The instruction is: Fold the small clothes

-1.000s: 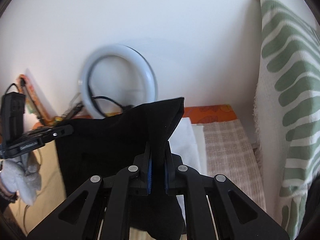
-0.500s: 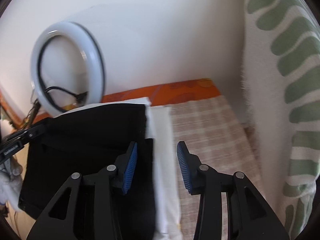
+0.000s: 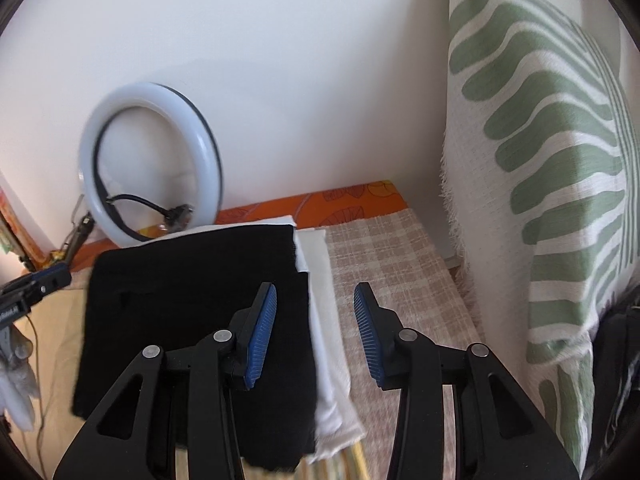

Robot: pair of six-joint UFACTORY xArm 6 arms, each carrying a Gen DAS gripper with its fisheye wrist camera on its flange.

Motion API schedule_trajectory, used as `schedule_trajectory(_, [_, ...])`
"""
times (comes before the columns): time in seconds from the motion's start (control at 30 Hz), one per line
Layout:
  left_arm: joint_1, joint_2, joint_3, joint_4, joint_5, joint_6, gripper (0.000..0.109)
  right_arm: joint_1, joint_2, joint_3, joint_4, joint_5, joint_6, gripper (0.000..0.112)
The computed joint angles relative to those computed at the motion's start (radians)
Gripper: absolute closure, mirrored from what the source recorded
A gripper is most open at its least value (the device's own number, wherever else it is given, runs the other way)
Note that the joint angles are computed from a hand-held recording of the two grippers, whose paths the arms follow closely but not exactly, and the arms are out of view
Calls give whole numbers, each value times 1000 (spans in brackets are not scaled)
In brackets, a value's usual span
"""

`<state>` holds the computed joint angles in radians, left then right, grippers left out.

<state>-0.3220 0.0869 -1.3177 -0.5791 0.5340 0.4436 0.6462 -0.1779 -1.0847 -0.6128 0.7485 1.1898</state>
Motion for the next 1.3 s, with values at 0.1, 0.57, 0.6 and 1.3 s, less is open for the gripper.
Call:
schedule_trajectory(0.1, [1, -85, 65, -7, 5, 31, 66, 57, -26, -33, -28, 78, 30, 73])
schedule_trajectory(0.57, [52, -555, 345, -8, 113, 95, 53, 401, -12, -291, -179, 438, 138, 71])
schedule_trajectory(0.6, [60, -590, 360, -5, 122, 95, 53, 432, -4, -315, -195, 467, 143, 68])
schedule_trajectory(1.3, [413, -1170, 519, -154, 481, 253, 12, 871, 243, -743, -394, 908, 207, 40])
